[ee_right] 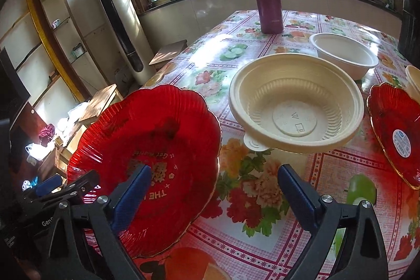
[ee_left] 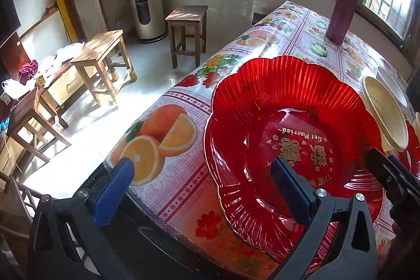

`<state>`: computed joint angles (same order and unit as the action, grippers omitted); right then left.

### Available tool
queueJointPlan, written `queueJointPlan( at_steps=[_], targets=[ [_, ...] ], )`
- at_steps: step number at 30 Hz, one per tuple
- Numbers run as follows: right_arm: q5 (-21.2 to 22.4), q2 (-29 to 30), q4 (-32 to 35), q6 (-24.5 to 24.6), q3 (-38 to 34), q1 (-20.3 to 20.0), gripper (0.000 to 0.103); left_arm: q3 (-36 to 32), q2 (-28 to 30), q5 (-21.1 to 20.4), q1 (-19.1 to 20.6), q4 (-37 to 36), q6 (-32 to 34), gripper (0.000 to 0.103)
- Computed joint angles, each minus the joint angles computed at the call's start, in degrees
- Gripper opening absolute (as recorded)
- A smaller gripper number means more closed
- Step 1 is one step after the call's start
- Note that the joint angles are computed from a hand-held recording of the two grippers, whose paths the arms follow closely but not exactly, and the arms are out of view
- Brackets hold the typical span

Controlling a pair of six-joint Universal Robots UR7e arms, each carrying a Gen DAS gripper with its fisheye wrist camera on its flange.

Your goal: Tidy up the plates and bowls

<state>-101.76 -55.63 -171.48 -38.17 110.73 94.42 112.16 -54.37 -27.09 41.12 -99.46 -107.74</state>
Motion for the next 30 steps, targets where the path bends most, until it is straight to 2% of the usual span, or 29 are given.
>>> queueJointPlan(
  at_steps=[3, 5, 7, 11, 18, 19, 21, 23, 24, 25, 29, 30],
  targets=[
    [-0.2, 0.6, 0.0, 0.0, -0.4, 0.1, 0.096, 0.2, -0.1, -0.2, 0.3, -0.9, 0.9, 0.103],
    [-0.9, 1.2, 0.1, 0.0, -0.8, 0.4, 0.092, 0.4, -0.1, -0.2, 0.4, -2.3, 2.0, 0.103],
    [-1.1, 1.6, 1.1, 0.4, -1.2, 0.5, 0.081, 0.2, 0.1, -0.2, 0.5, -2.2, 2.4, 0.103],
    [-1.7, 2.4, 3.5, 1.8, -2.5, 0.2, 0.071, -0.3, 0.4, -0.1, 0.8, -2.0, 2.9, 0.103],
    [-1.4, 2.7, 4.0, 1.9, -2.8, -0.2, 0.040, -1.3, 1.1, 0.7, 0.6, 0.3, 2.4, 0.102],
    [-1.2, 2.7, 4.0, 1.7, -2.8, -0.4, 0.031, -1.3, 1.1, 0.7, 0.6, 0.5, 2.3, 0.100],
    [-0.6, 2.7, 4.7, 1.8, -2.9, -0.6, 0.022, -1.5, 1.2, 0.7, 0.8, 0.6, 2.4, 0.095],
    [0.0, 2.7, 5.0, 1.7, -2.9, -0.7, 0.020, -1.2, 1.2, 0.5, 1.0, -1.5, 4.2, 0.081],
    [0.1, 2.7, 5.0, 1.6, -2.9, -0.7, 0.018, -1.0, 1.2, 0.6, 1.0, -2.3, 4.9, 0.077],
    [0.3, 2.7, 5.2, 1.5, -2.9, -0.7, 0.017, -1.7, 1.6, 0.8, 1.0, -0.8, 4.2, 0.074],
    [1.1, 2.7, 6.0, 1.6, -2.9, -0.8, 0.013, -2.8, 2.2, 1.2, 1.0, 1.4, 4.4, 0.048],
    [1.3, 2.6, 5.9, 1.6, -2.9, -0.8, 0.013, -2.6, 2.2, 1.5, 1.0, 0.8, 4.9, 0.046]
  ],
)
